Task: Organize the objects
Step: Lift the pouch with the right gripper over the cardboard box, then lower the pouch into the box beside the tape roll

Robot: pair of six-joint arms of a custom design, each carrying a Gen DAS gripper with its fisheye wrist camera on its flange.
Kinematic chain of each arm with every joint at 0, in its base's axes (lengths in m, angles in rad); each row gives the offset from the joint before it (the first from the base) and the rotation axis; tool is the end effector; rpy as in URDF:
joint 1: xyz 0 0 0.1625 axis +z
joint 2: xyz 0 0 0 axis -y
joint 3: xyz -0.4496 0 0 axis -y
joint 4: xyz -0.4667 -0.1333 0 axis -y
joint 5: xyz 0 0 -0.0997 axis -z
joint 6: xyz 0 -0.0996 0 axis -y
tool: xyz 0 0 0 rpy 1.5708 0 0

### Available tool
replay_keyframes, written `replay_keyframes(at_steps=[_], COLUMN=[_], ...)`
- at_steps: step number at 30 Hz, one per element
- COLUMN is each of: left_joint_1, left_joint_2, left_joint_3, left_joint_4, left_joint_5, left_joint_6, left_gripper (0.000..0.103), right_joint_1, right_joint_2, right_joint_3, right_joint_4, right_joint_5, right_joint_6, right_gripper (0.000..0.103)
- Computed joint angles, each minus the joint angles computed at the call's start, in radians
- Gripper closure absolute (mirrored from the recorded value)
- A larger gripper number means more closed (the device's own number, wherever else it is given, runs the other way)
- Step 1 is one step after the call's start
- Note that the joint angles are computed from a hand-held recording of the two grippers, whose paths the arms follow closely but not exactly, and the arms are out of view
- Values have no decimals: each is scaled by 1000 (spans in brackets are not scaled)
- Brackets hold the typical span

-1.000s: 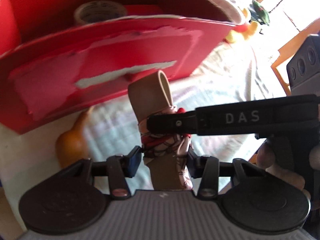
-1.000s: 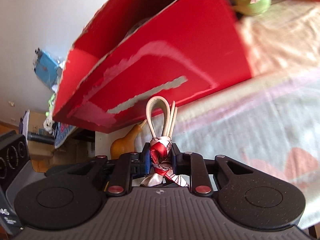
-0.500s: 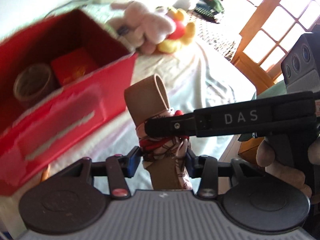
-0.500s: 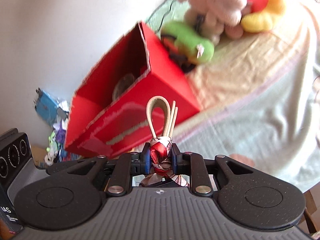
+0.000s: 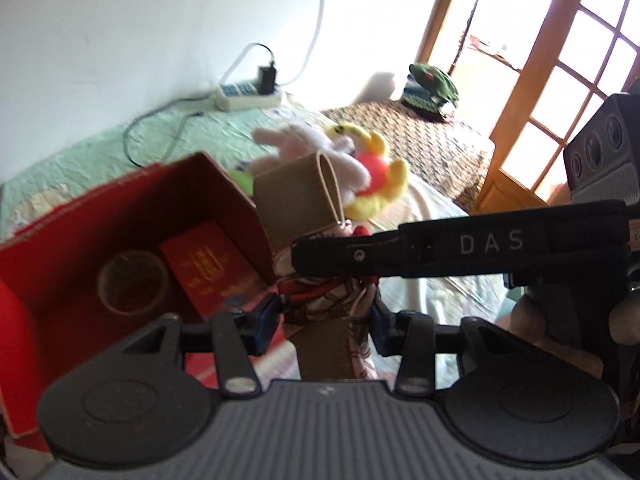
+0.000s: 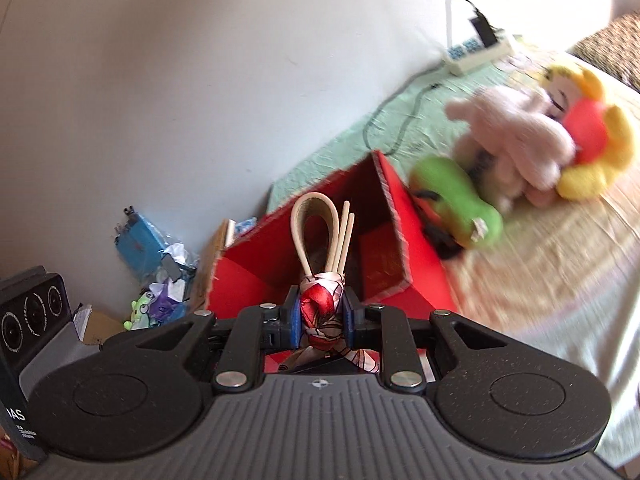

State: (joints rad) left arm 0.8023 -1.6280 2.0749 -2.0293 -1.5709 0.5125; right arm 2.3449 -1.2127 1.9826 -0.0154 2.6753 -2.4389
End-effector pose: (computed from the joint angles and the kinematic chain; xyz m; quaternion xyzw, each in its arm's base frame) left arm -0.2489 -0.4493 0.3112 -0.5976 -0.8018 0.0057 0.0008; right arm 0.3512 -0.2958 0.1554 -0.1802 -0.7883 0.5740 0.1287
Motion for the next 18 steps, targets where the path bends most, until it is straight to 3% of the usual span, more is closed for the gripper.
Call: replay_keyframes(at_steps=[4, 8, 16, 18], left_joint_1=[24, 53, 112, 134], left_joint_2=[23, 38, 104, 127], left_joint_3=[-37, -68, -109, -126], left_joint_4=[-44, -77, -128, -128], left_joint_5=[38, 81, 190, 194], left_joint_6=[-18, -32, -67, -77], left_gripper=[59, 59, 60, 55], right_joint_1=[-46, -97, -217, -245], right_joint_2=[-9, 6, 78, 103], right_joint_3=[-25, -68, -175, -204], right_joint_4=[-58, -61, 41, 75], right_joint_5=[-80, -178, -371, -403], right_joint_6=[-159, -258, -300, -302], right_gripper=[81, 81, 81, 81])
